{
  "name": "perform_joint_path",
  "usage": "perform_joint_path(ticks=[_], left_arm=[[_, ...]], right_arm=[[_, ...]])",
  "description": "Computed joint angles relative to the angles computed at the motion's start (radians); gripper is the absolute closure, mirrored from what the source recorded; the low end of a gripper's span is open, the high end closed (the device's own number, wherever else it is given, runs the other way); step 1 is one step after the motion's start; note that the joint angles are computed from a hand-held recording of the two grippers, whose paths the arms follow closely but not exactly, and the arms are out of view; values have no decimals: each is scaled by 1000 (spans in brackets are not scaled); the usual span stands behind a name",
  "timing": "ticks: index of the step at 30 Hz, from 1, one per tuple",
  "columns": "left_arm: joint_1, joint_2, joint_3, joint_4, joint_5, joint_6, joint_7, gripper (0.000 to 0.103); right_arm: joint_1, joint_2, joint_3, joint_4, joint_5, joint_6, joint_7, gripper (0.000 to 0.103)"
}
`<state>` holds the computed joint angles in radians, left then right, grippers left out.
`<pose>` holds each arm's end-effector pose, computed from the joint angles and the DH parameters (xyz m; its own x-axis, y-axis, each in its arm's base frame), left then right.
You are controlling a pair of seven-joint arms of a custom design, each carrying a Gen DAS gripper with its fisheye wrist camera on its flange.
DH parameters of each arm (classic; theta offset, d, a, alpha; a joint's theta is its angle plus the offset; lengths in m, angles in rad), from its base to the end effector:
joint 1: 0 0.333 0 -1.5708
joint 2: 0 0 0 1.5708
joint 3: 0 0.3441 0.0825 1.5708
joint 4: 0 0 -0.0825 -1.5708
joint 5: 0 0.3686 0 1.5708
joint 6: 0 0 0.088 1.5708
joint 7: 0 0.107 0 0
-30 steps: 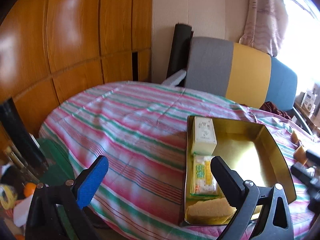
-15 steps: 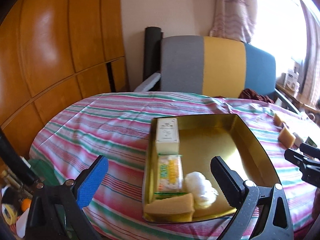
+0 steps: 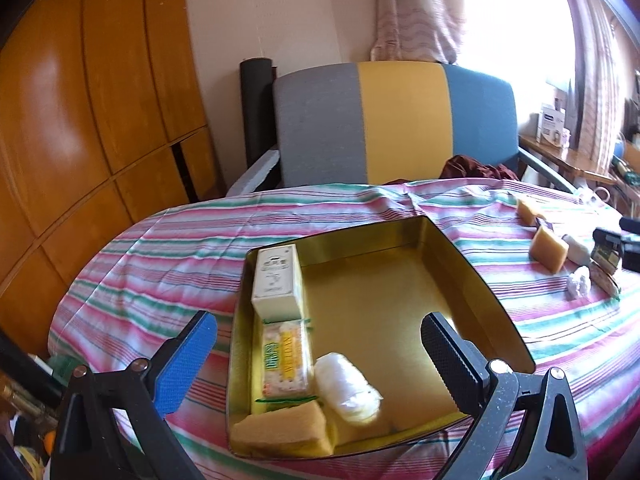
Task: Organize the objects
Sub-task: 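Move both tools back toward the remaining items on the cloth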
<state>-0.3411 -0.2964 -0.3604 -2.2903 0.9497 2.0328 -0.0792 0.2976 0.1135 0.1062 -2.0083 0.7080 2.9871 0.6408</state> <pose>0.3675 -0.2672 0.5237 0.5373 -0.8346 -0.1210 -0.5467 -0.2355 -0.8035 0.5779 0.1941 0.5259 0.5799 -0.8079 0.1053 -0.4543 -0.4280 -0.7813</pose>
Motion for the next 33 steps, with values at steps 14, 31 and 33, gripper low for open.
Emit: perform_joint_path(ticks=[14, 31, 33], left_arm=[[-5, 126, 14, 125, 39, 45, 87, 0], [-26, 309, 63, 301, 32, 178, 223, 0], [-16, 327, 77, 318, -11, 245, 253, 0]], right_arm=[[-61, 171, -112, 182, -200, -99, 393, 19], [-87, 192, -138, 222, -244, -178, 561, 19], [-95, 199, -142, 234, -252, -196, 596, 19]])
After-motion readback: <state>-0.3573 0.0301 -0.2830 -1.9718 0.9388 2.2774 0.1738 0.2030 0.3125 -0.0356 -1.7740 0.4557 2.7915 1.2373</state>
